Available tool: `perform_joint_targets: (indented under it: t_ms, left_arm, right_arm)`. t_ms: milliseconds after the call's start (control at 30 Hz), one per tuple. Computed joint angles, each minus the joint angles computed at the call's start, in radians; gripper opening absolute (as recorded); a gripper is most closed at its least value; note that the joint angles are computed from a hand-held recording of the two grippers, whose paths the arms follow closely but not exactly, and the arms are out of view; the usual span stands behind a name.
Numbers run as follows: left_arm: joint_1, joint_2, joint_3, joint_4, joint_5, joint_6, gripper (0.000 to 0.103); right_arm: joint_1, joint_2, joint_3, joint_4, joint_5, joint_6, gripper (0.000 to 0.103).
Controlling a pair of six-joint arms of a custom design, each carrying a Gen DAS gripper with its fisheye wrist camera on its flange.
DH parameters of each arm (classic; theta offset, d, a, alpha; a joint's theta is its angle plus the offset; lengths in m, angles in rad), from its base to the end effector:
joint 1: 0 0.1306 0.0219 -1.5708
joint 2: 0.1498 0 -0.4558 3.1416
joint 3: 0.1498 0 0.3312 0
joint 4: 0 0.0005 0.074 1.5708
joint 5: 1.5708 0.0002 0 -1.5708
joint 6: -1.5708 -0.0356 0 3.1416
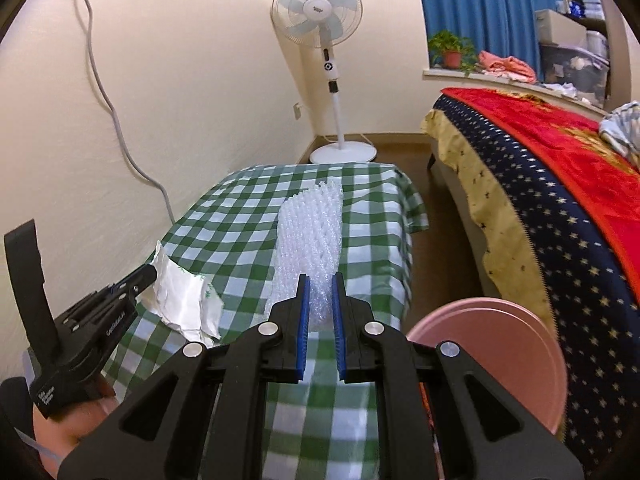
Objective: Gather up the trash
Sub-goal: 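Carry the white foam net in the right tool over the bin while the left tool lifts the tissue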
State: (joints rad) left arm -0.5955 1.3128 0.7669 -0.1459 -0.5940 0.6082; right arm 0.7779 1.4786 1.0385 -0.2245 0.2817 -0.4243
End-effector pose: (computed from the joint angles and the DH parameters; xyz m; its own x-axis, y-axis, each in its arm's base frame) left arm 0.2885 -0.1720 0.3456 -0.4951 -0.2365 -0.8360 -0.2131 0.9659 -0.1470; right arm 0.3156 0.2963 0.3777 -0.6138 -0.0495 -0.7879 -0.2914 0.9418 0.1678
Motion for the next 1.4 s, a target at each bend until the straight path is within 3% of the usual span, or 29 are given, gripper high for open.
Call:
perform_joint_targets:
  t_ms: [567,700,967,1400]
  left_arm:
    - [-0.195,-0.028,0.033,-0.076,-0.071,0.027,0.001]
    - [-0.217,-0.01,0.032,-0.057,-0.074,0.02,0.001]
    - [-0.229,0.015,0.028,0.003,-0.082,-0.016,0.001]
    - [-0.237,0.048,0.048,0.107,-0.071,-0.112,0.001]
  right_arm:
    - [0.025,-0.237,-0.132,-0.087,0.2,-0.025,0.011]
    - [0.036,-0.246,-0.176,-0.048,0.251,-0.033,0.011]
    - [0.007,-0.236,-0.215,-0.02,0.262,-0.074,0.011]
    - [-0.038,-0.185,-0.205,-0.033,0.268,-0.119,0.011]
